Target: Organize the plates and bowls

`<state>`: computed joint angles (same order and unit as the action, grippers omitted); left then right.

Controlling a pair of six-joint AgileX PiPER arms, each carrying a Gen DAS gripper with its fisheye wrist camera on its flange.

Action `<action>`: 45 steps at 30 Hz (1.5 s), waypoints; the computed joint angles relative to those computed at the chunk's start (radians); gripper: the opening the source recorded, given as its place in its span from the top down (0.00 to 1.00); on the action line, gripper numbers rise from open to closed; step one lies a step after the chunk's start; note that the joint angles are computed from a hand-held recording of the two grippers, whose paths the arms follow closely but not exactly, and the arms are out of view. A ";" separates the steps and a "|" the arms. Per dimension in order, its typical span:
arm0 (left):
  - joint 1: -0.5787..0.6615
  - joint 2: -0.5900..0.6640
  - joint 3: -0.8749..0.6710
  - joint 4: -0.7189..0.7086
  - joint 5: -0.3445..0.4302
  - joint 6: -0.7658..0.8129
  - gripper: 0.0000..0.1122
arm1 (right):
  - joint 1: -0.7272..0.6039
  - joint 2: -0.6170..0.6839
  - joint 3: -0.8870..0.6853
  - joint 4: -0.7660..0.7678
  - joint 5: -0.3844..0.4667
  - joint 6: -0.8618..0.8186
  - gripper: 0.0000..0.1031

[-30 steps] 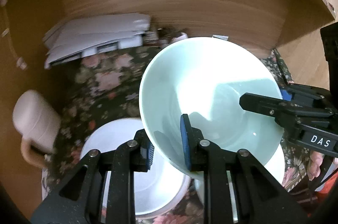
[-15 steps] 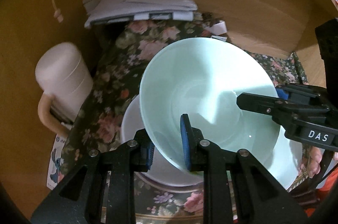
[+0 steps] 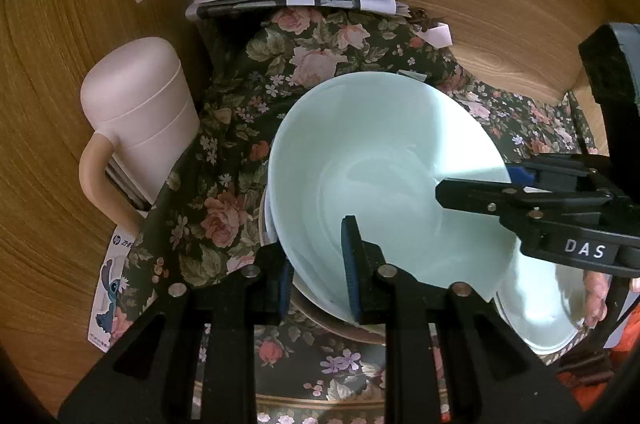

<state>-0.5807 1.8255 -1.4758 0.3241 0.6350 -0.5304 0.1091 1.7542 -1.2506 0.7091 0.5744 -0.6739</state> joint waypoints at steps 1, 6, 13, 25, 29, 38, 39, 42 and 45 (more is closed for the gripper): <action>0.002 0.002 0.000 -0.008 -0.002 0.008 0.80 | 0.000 -0.002 0.001 -0.001 -0.002 -0.002 0.69; 0.006 0.015 -0.006 -0.022 -0.001 0.016 0.80 | -0.001 -0.016 0.007 -0.041 -0.026 0.020 0.69; -0.006 0.031 -0.025 0.023 0.014 -0.020 0.80 | -0.001 -0.027 0.017 -0.037 -0.037 0.008 0.69; -0.032 0.089 -0.148 0.067 0.139 -0.025 0.71 | -0.026 -0.018 0.029 0.035 -0.021 -0.050 0.69; -0.042 0.087 -0.158 0.082 0.148 -0.026 0.65 | -0.027 -0.037 0.038 0.051 -0.021 -0.070 0.69; -0.077 0.040 -0.126 0.226 0.123 -0.117 0.41 | -0.037 -0.055 0.047 0.038 -0.016 -0.061 0.67; -0.078 0.038 -0.126 0.229 0.125 -0.121 0.41 | -0.039 -0.054 0.046 0.038 -0.013 -0.059 0.66; -0.059 0.026 -0.101 0.204 0.110 -0.125 0.41 | -0.039 -0.045 0.037 0.022 0.000 -0.044 0.62; -0.042 0.009 -0.068 0.182 0.095 -0.133 0.41 | -0.026 -0.034 0.027 -0.024 0.001 -0.005 0.61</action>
<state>-0.6230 1.8349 -1.5438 0.5065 0.7304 -0.6637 0.0829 1.7207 -1.2240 0.6852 0.5751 -0.6792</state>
